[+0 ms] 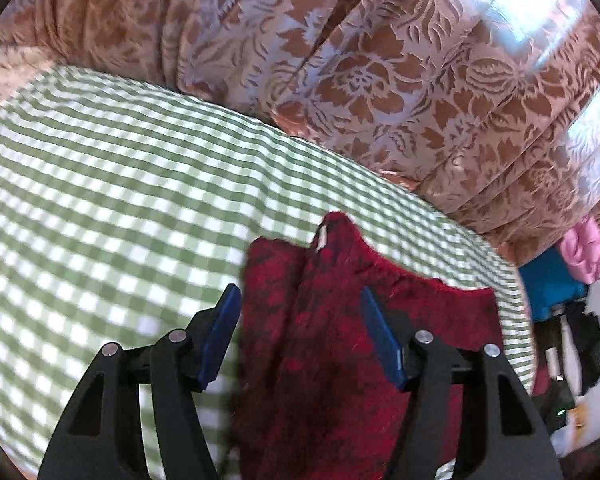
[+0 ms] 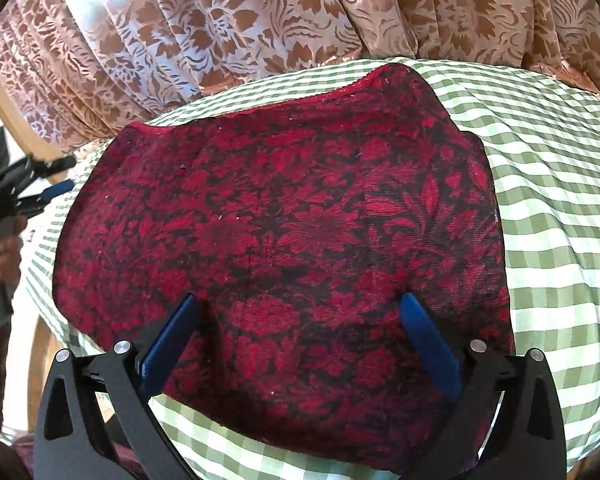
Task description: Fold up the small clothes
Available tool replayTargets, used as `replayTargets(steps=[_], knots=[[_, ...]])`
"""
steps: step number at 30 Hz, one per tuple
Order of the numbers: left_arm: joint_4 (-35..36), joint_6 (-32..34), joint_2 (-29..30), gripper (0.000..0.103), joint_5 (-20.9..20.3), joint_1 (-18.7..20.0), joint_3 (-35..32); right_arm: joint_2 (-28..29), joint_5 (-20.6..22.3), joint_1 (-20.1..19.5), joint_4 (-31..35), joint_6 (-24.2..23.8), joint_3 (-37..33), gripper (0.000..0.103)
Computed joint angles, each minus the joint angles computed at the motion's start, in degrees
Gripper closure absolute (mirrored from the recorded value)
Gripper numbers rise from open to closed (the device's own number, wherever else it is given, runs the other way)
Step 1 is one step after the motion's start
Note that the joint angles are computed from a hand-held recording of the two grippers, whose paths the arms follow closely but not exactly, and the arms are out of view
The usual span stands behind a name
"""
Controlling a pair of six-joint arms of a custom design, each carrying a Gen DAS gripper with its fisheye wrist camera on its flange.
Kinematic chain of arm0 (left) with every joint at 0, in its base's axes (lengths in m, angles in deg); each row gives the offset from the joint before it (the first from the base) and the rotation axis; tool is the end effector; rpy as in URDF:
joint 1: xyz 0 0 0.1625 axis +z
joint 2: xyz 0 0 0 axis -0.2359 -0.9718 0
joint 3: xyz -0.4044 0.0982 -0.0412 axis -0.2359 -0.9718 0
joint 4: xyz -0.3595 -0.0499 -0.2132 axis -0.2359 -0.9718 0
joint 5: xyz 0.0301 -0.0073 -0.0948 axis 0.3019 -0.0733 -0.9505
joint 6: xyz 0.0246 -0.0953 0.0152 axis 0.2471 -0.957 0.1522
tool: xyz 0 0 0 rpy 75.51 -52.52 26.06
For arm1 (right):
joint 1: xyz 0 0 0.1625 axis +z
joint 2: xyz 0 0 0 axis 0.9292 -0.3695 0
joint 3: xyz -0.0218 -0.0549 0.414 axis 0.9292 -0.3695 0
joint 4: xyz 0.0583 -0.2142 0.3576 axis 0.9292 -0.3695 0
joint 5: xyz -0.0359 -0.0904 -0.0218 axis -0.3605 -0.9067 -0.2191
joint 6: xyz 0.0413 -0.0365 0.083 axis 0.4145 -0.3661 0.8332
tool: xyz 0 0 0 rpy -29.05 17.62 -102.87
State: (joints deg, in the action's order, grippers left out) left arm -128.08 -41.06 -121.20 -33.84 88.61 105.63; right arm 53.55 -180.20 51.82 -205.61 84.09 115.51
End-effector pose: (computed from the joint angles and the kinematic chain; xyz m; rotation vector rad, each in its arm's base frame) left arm 0.0852 -0.3696 0.4107 0.0631 2.6389 -0.9339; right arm 0.2647 -0.2941 -0.0610 0.4442 -2.6044 0.7520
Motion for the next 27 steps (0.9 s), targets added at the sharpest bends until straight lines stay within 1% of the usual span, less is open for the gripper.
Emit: replayTargets(steps=[4, 5, 6, 7, 9, 10, 11, 12, 14, 17, 19, 20, 21, 22, 23, 24, 25, 27], knots=[[-0.62, -0.69, 6.21, 0.041, -1.03, 1.82, -2.88, 0.39, 0.17, -0.04, -1.12, -0.72, 0.16, 0.003], [-0.4, -0.81, 7.94, 0.041, -1.97, 2.49, -3.84, 0.49, 0.24, -0.08, -1.43, -0.81, 0.24, 0.003], [-0.25, -0.92, 9.53, 0.049, -2.34, 2.91, -4.61, 0.55, 0.26, -0.12, -1.59, -0.96, 0.25, 0.003], [-0.72, -1.52, 11.25, 0.071, -1.55, 3.02, -5.01, 0.6, 0.14, -0.03, -1.58, -1.04, 0.2, 0.003], [-1.54, -1.57, 13.14, 0.087, -1.41, 3.24, -5.18, 0.73, 0.01, 0.07, -1.77, -0.95, 0.18, 0.003], [-3.74, -1.58, 13.46, 0.087, 1.03, 2.31, -3.98, 0.83, -0.1, 0.18, -1.93, -1.02, 0.14, 0.003], [-5.85, -1.61, 13.99, 0.087, 5.31, 0.98, -2.61, 0.92, -0.2, 0.23, -2.1, -1.15, 0.16, 0.003], [-6.41, -1.86, 14.4, 0.087, 7.19, 0.61, -2.12, 0.98, -0.26, 0.22, -2.19, -1.33, 0.17, 0.003], [-8.13, -2.31, 16.24, 0.086, 10.33, 1.05, -1.46, 1.09, -0.41, 0.32, -2.15, -1.77, 0.09, 0.003], [-14.42, 1.74, 18.47, 0.084, 14.31, 0.26, 0.8, 1.19, -0.05, 0.32, -2.42, -2.2, 0.19, 0.003], [-13.96, 1.85, 18.06, 0.083, 15.9, -0.92, 1.16, 1.42, 0.36, 0.17, -3.25, -2.41, 0.42, 0.003], [-13.64, 1.71, 17.32, 0.081, 16.4, -1.54, 1.41, 1.5, 0.39, 0.16, -3.53, -2.46, 0.51, 0.003], [-13.77, 1.82, 16.47, 0.07, 17.03, -2.19, 1.76, 1.5, 0.28, 0.23, -3.51, -2.39, 0.55, 0.003], [-15.1, 2.16, 14.86, 0.055, 19.26, -3.79, 2.97, 1.47, 0.24, 0.24, -3.48, -2.38, 0.6, 0.003], [-16.31, 2.3, 13.41, 0.051, 21.18, -5.23, 4.12, 1.53, 0.4, 0.14, -3.7, -2.51, 0.59, 0.003], [-16.4, 2.15, 12.04, 0.049, 21.99, -6.18, 4.78, 1.46, 0.82, -0.02, -4.03, -2.65, 0.87, 0.003], [-15.98, 1.87, 9.22, 0.048, 22.28, -7.65, 5.87, 1.14, 1.57, -0.23, -4.29, -2.92, 1.37, 0.003], [-16.48, 2.72, 5.73, 0.048, 22.5, -9.4, 7.28, -0.3, 3.06, -0.41, -3.49, -3.16, 2.28, 0.003]])
